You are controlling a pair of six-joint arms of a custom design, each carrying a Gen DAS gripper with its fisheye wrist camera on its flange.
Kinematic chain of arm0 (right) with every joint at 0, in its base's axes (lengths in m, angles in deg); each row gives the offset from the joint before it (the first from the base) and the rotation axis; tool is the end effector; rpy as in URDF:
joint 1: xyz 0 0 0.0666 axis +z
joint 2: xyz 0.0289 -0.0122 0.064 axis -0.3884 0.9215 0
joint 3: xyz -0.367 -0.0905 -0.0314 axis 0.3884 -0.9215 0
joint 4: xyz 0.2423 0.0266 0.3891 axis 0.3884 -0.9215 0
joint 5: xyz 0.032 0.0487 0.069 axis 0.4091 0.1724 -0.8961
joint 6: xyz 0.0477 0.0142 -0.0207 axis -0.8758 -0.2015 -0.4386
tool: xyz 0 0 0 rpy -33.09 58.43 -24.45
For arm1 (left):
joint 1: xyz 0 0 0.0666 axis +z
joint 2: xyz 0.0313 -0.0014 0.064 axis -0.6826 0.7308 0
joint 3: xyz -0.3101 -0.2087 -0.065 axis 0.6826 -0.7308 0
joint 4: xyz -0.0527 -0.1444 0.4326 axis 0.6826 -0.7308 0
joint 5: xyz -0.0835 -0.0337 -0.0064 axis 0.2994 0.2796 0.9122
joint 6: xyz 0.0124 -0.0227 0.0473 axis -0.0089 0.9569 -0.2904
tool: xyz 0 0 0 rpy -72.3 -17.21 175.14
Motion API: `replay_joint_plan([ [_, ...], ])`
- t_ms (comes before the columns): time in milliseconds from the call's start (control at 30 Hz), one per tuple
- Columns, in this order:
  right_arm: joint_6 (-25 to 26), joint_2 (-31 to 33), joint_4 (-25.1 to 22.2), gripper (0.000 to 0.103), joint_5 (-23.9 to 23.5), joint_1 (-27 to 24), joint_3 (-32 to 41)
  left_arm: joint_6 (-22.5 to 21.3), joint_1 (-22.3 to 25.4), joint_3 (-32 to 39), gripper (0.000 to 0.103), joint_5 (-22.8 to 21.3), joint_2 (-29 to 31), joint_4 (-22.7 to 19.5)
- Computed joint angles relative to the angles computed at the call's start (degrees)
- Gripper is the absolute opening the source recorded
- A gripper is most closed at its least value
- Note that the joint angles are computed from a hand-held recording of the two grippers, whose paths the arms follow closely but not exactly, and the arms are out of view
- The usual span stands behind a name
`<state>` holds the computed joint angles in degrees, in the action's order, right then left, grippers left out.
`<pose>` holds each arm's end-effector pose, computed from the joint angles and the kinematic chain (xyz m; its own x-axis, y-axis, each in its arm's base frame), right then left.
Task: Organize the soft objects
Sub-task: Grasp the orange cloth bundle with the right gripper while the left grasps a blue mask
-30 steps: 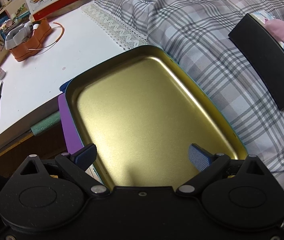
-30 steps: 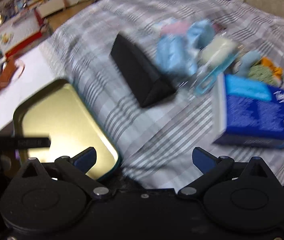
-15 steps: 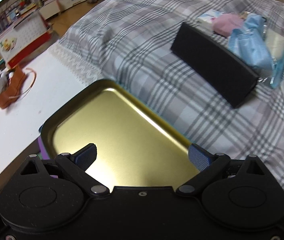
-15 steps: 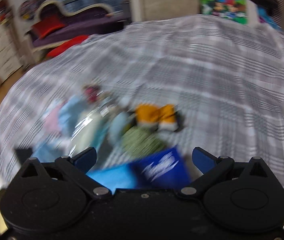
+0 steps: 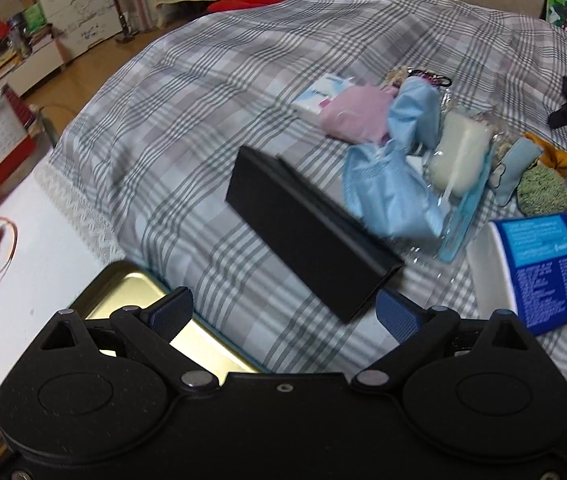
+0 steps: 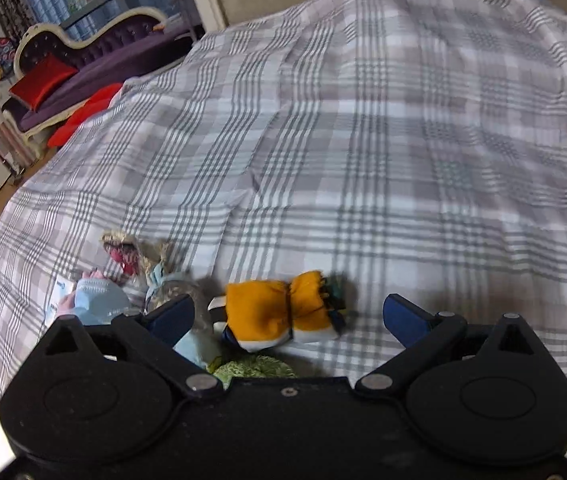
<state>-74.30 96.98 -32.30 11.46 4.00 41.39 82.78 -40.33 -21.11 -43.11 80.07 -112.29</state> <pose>0.4877 0.2326 0.4377 -0.7049 0.4642 -0.5363 0.4407 0.8791 0.1816 0.4032 0.0177 0.4408 -0.8416 0.0783 -0.5343 0.0689 0.9969 0.0376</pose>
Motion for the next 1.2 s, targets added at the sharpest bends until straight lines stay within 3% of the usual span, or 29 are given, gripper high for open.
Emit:
replay_joint_plan([
  [100, 2.2, 2.1, 0.4, 0.101, -0.6, 0.0, 0.0, 0.2, -1.9, 1.6, 0.095, -0.8, 2.0, 0.8],
  [233, 2.9, 5.2, -2.0, 0.101, 2.0, 0.0, 1.4, 0.2, -4.5, 3.4, 0.095, -1.8, 4.8, 2.0],
  [367, 3.1, 4.8, 0.5, 0.101, -1.0, -1.2, 0.1, 0.6, -6.5, 5.0, 0.095, -2.7, 8.0, 2.9],
  [600, 4.0, 3.6, 4.6, 0.079, -4.1, -1.7, -1.9, 1.3, -8.1, 8.0, 0.093, -2.8, 13.7, 3.5],
  [667, 3.9, 3.0, 5.7, 0.076, -4.1, -1.7, -2.5, 0.9, -8.3, 8.7, 0.085, -2.8, 14.7, 3.6],
  [800, 3.3, 1.8, 8.2, 0.071, -3.9, -2.0, -3.9, 1.8, -7.6, 10.3, 0.077, 1.2, 16.5, 2.9],
  [867, 3.1, 1.3, 9.2, 0.070, -3.8, -2.1, -4.5, 2.9, -7.3, 11.1, 0.063, 2.6, 17.2, 2.6],
  [967, 2.5, 0.5, 10.5, 0.069, -3.0, -2.2, -5.3, 4.4, -6.9, 12.5, 0.057, 3.9, 17.9, 1.7],
  [1200, 1.2, -3.5, 16.2, 0.068, 1.0, -1.9, -8.9, 6.1, -5.7, 13.5, 0.057, 4.1, 16.1, 1.6],
])
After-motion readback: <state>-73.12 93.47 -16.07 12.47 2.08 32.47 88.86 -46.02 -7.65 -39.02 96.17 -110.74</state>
